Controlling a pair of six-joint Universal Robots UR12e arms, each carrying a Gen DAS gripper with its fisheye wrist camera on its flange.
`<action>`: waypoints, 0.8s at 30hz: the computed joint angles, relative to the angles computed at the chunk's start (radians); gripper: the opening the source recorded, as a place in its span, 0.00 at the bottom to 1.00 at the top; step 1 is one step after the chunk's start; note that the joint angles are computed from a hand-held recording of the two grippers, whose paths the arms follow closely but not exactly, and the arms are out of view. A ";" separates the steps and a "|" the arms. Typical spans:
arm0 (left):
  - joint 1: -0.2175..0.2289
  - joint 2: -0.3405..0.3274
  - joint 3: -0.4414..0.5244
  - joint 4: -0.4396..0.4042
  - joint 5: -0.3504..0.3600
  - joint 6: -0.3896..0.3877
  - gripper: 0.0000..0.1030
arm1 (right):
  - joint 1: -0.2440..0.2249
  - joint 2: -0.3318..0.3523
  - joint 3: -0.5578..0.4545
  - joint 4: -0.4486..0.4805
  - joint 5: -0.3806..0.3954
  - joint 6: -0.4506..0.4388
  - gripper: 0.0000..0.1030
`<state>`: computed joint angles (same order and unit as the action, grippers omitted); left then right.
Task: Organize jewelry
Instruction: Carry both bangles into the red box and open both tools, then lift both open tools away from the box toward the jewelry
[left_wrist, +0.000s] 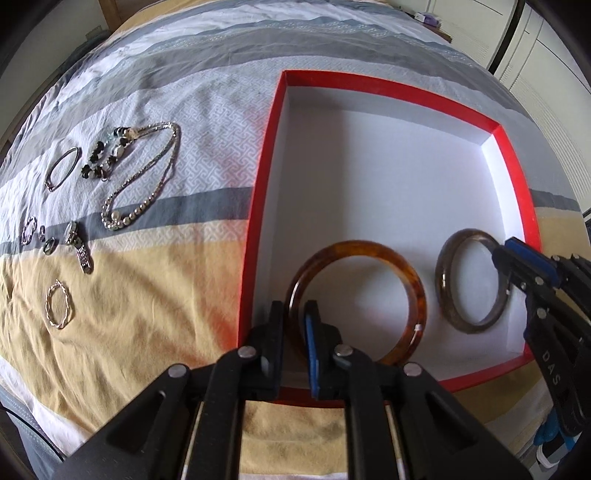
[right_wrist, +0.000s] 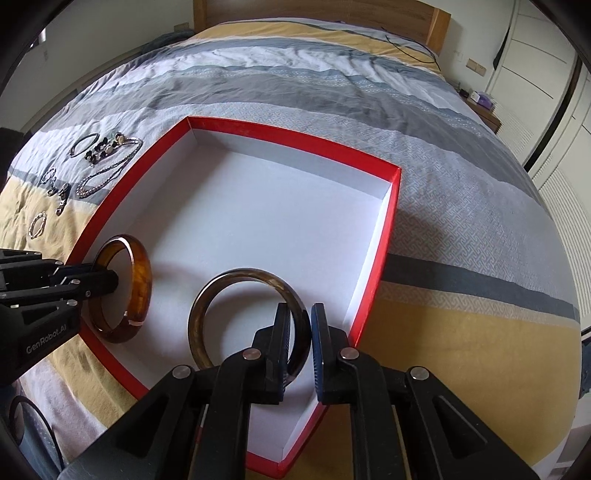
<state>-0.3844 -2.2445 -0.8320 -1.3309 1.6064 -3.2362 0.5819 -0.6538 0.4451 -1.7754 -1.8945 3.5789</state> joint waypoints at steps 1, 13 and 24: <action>-0.001 0.000 0.001 -0.004 0.004 -0.001 0.12 | 0.001 0.001 -0.005 0.005 -0.001 -0.004 0.12; 0.012 -0.019 0.046 -0.039 -0.053 0.044 0.21 | 0.032 -0.110 0.140 -0.092 -0.111 0.057 0.44; 0.035 0.133 -0.131 0.200 -0.196 0.131 0.28 | 0.072 -0.259 0.329 -0.142 -0.193 0.240 0.47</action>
<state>-0.3491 -2.1112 -0.9635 -1.1310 1.4108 -3.1050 0.6536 -0.9132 0.7741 -1.9177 -2.0873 3.8187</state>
